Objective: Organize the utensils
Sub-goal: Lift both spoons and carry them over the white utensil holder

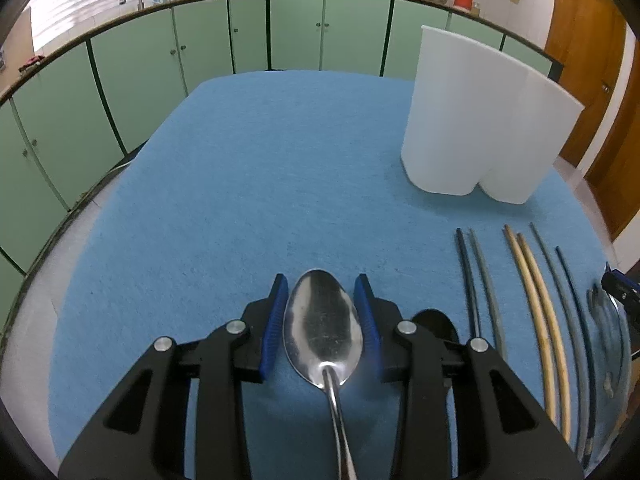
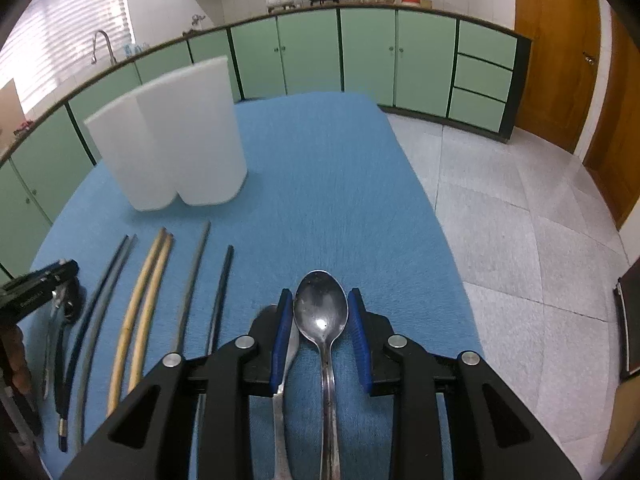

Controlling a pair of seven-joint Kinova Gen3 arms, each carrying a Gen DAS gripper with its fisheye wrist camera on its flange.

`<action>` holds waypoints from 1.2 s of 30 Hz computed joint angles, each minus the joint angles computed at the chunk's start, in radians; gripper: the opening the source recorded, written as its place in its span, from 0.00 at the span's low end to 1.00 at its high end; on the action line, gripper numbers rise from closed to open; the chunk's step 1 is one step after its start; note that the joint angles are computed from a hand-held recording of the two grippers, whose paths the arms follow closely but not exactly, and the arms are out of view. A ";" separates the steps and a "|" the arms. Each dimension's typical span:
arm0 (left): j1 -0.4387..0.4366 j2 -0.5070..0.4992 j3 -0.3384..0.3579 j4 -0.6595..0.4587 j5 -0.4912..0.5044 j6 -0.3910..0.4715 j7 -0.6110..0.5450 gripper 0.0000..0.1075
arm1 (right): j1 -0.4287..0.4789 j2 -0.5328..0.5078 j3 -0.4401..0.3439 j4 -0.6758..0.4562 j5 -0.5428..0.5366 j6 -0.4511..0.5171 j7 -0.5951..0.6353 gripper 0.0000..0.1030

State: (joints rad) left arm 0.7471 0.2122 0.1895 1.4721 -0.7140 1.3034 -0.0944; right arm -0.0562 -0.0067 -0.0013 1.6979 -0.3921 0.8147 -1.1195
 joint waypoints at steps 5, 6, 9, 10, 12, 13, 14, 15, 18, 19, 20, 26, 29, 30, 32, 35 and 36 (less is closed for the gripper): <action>0.042 -0.019 0.014 0.035 -0.078 -0.001 0.060 0.31 | 0.006 -0.071 0.033 0.053 -0.105 -0.034 0.101 0.27; 0.051 -0.021 0.019 0.040 -0.097 0.004 0.073 0.31 | 0.005 -0.081 0.040 0.060 -0.118 -0.038 0.113 0.27; 0.071 -0.035 0.032 0.059 -0.142 0.010 0.112 0.31 | -0.003 -0.114 0.066 0.071 -0.163 -0.041 0.155 0.27; 0.077 -0.039 0.037 0.065 -0.156 0.013 0.126 0.31 | -0.006 -0.121 0.072 0.074 -0.172 -0.042 0.165 0.27; 0.090 -0.046 0.048 0.071 -0.190 0.028 0.153 0.31 | -0.015 -0.143 0.084 0.078 -0.193 -0.045 0.183 0.27; 0.096 -0.051 0.054 0.075 -0.207 0.034 0.167 0.31 | -0.020 -0.149 0.091 0.076 -0.201 -0.045 0.191 0.27; 0.106 -0.054 0.061 0.078 -0.230 0.046 0.184 0.31 | -0.024 -0.157 0.098 0.075 -0.210 -0.043 0.199 0.27; 0.109 -0.057 0.065 0.078 -0.246 0.054 0.190 0.31 | -0.029 -0.161 0.104 0.071 -0.216 -0.041 0.204 0.27; 0.125 -0.064 0.081 0.085 -0.299 0.073 0.219 0.31 | -0.041 -0.179 0.119 0.067 -0.236 -0.040 0.214 0.27; 0.132 -0.064 0.086 0.084 -0.318 0.080 0.230 0.31 | -0.044 -0.182 0.128 0.067 -0.245 -0.039 0.224 0.27; 0.139 -0.066 0.091 0.087 -0.341 0.087 0.243 0.31 | -0.048 -0.187 0.136 0.065 -0.256 -0.036 0.232 0.27; 0.158 -0.068 0.107 0.076 -0.435 0.111 0.269 0.31 | -0.069 -0.196 0.157 0.041 -0.301 -0.035 0.263 0.27; 0.162 -0.058 0.105 0.055 -0.471 0.120 0.257 0.31 | -0.077 -0.192 0.159 0.021 -0.320 -0.035 0.276 0.27; 0.163 -0.053 0.102 0.047 -0.482 0.120 0.253 0.30 | -0.080 -0.190 0.159 0.014 -0.327 -0.033 0.280 0.27; 0.165 -0.049 0.096 0.039 -0.501 0.118 0.252 0.30 | -0.084 -0.184 0.160 -0.003 -0.344 -0.028 0.290 0.27; 0.168 -0.043 0.086 0.026 -0.531 0.116 0.249 0.30 | -0.086 -0.178 0.157 -0.026 -0.365 -0.032 0.302 0.27; 0.166 -0.044 0.082 0.022 -0.539 0.112 0.247 0.30 | -0.088 -0.176 0.158 -0.031 -0.375 -0.033 0.311 0.27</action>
